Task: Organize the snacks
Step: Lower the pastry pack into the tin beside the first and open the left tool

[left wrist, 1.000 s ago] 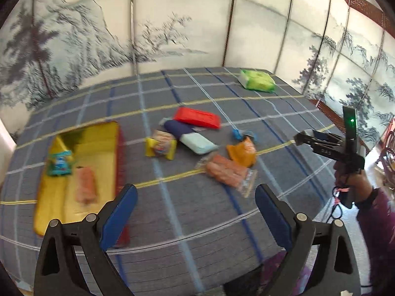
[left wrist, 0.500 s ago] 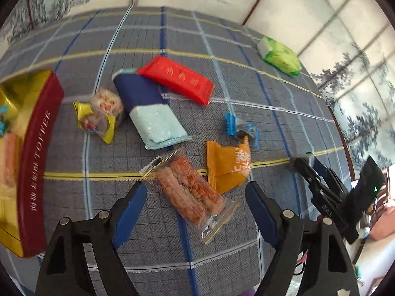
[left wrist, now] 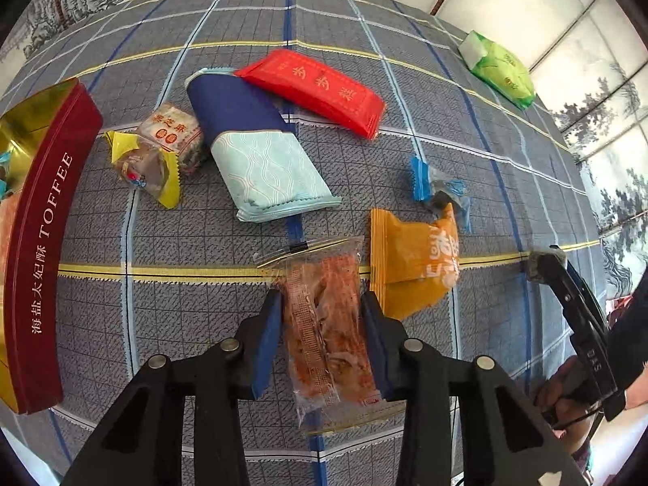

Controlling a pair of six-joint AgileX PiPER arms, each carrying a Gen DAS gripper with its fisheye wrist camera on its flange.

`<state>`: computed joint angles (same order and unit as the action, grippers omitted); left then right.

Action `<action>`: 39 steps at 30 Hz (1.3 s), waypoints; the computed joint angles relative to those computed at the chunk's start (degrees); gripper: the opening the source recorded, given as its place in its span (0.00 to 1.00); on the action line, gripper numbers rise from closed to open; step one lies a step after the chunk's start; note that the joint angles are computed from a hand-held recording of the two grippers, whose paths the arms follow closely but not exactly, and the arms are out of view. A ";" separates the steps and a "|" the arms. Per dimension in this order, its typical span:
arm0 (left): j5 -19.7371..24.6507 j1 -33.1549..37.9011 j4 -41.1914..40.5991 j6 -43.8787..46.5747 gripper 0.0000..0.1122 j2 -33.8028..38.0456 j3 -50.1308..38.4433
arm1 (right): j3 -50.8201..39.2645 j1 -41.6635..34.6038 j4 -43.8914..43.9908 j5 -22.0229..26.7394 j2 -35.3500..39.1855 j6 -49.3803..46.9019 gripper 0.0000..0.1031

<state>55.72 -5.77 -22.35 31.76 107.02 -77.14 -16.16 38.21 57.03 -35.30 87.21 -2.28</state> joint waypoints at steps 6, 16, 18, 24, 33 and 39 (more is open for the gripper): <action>-7.06 4.50 -4.62 16.90 0.31 -6.05 9.96 | -0.07 -0.60 -0.04 0.16 0.28 0.25 0.59; -8.62 10.61 -11.06 31.23 0.31 -10.77 13.69 | -1.06 -0.49 3.67 0.68 0.81 -2.57 0.59; -8.83 11.18 -11.44 31.96 0.31 -11.57 14.00 | -1.39 -0.24 5.05 0.82 0.90 -3.69 0.59; -8.77 12.75 -12.74 34.22 0.31 -14.00 14.84 | -2.84 0.10 9.41 1.76 1.41 -8.19 0.59; -9.22 15.37 -15.84 38.76 0.31 -17.35 15.43 | -4.39 0.75 14.57 2.16 2.05 -13.46 0.59; -7.94 17.89 -17.28 40.32 0.31 -17.37 13.55 | -5.10 0.81 16.99 2.27 2.30 -15.75 0.59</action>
<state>47.78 12.12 -39.63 72.07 89.65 -63.59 -21.27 39.02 74.02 -33.03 89.51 -18.03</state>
